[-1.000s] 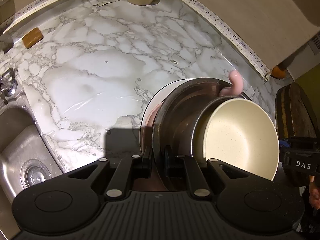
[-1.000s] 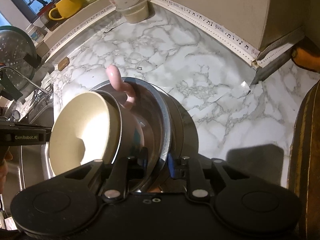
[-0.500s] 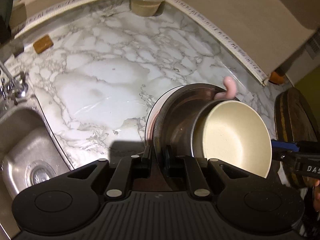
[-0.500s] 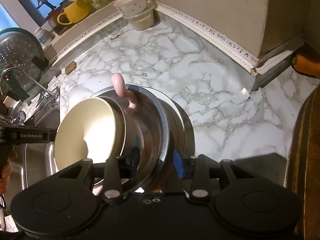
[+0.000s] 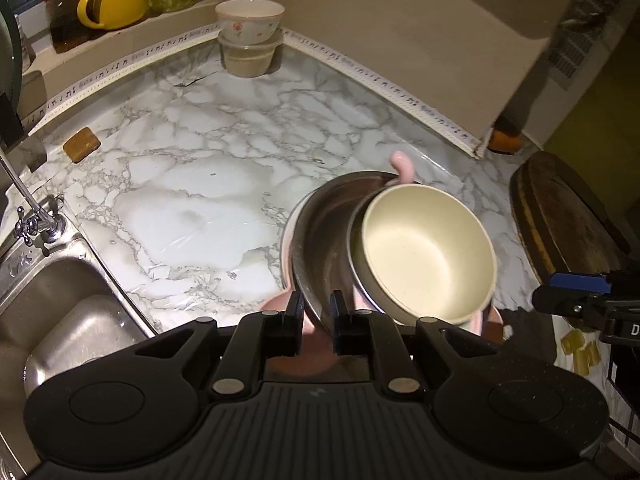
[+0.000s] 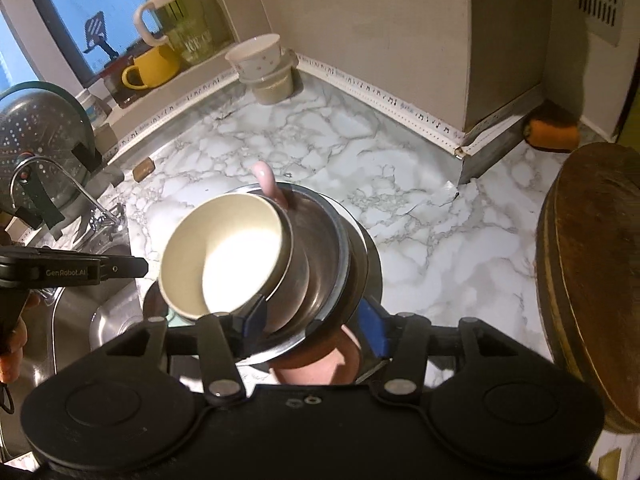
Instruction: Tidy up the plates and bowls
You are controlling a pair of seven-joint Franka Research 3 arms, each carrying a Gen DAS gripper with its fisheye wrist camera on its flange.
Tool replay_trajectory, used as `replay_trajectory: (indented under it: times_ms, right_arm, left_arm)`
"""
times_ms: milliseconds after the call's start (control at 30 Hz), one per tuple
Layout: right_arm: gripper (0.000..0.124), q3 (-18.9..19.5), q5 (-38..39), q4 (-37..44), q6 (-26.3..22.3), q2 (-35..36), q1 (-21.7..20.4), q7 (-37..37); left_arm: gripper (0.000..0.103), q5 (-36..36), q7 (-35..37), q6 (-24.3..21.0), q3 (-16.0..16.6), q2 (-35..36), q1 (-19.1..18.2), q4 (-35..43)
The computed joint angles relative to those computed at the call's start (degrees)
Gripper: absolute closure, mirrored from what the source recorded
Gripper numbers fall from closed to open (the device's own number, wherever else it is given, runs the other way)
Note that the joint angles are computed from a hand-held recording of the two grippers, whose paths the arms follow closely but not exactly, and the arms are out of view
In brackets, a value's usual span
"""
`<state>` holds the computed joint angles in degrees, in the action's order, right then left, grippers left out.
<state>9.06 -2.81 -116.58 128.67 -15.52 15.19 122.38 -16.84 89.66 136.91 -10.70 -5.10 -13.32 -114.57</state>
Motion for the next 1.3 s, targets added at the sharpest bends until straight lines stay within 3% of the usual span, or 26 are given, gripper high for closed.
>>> replay_trajectory:
  times_ms: [367,467,567,600,633,1167,1300]
  right_arm:
    - [0.065,2.9,-3.0,-1.7,2.1,-2.8,1.1,5.2]
    - [0.063,3.9,-4.8,-2.8,3.6,-3.9,1.2,6.1]
    - [0.06,5.0,-7.1,-4.0,4.7,-5.2,1.0,7.3]
    - [0.06,5.3,-7.6,-4.4,5.1,-5.7,1.0,7.7]
    - [0.06,5.5,-8.1,-4.7,5.3,-6.1,0.9,8.0]
    - [0.039,10.1,-13.7,-10.6,8.5,-12.2,-0.4,15.2]
    - [0.022,12.4,-16.2,-12.4,10.9,-14.1,-2.2,19.6]
  left_arm:
    - [0.09,0.5,0.8,5.7,0.1,-7.3,-2.9,-7.2]
    - [0.086,0.2,0.7,6.9,0.5,-8.9,-4.1,-8.7]
    - [0.055,-0.3,0.8,9.1,0.8,-10.5,-5.4,-10.7]
    - [0.038,-0.3,0.5,10.3,0.8,-11.1,-5.7,-11.6]
    - [0.031,-0.8,0.7,11.5,1.1,-11.7,-6.3,-12.4]
    - [0.026,2.8,-3.4,16.3,2.0,-16.9,-9.6,-18.5]
    - [0.019,7.2,-6.5,17.2,0.9,-18.1,-8.7,-19.7]
